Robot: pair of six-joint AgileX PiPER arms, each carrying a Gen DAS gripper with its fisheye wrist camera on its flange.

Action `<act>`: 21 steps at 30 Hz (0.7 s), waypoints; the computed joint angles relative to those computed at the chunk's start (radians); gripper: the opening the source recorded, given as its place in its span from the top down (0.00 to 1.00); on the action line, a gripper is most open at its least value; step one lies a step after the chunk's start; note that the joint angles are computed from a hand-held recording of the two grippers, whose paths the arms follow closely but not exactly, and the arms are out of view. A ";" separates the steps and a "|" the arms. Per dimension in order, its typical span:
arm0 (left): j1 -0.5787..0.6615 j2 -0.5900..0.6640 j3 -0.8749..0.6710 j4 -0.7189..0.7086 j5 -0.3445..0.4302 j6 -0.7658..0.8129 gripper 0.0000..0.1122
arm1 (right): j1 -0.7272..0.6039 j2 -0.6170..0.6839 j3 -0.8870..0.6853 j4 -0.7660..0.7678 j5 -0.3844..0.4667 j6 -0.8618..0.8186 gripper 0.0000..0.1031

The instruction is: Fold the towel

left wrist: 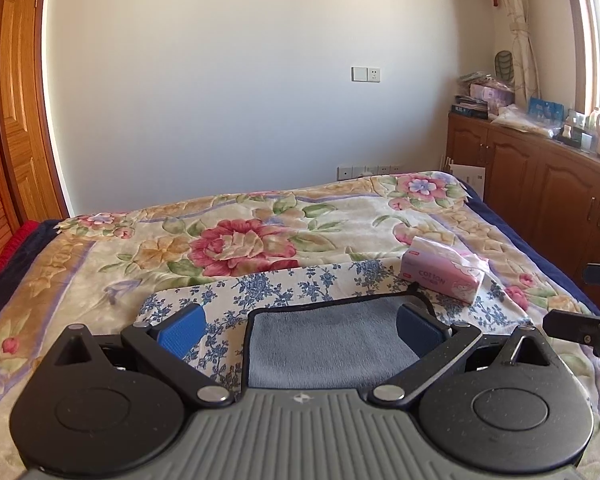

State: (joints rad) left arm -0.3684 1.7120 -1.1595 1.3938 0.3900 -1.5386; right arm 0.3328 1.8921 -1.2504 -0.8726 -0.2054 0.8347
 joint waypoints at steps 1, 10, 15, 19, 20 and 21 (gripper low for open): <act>-0.007 -0.011 0.013 0.003 0.004 -0.006 0.08 | 0.002 -0.009 0.012 0.023 -0.001 -0.019 0.00; -0.067 -0.094 0.112 -0.005 0.064 -0.049 0.08 | 0.017 -0.071 0.109 0.184 -0.020 -0.166 0.00; -0.094 -0.139 0.188 0.053 0.082 -0.143 0.08 | 0.026 -0.101 0.159 0.257 -0.030 -0.237 0.00; -0.112 -0.166 0.237 0.086 0.096 -0.208 0.08 | 0.036 -0.122 0.198 0.329 -0.036 -0.303 0.00; -0.116 -0.170 0.249 0.095 0.099 -0.222 0.08 | 0.038 -0.126 0.207 0.343 -0.038 -0.316 0.00; -0.120 -0.175 0.261 0.104 0.101 -0.236 0.08 | 0.040 -0.130 0.217 0.358 -0.041 -0.330 0.00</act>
State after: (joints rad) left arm -0.4880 1.5368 -0.8987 1.4979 0.4905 -1.7744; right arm 0.3728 1.7617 -1.0330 -0.5148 -0.2467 0.5048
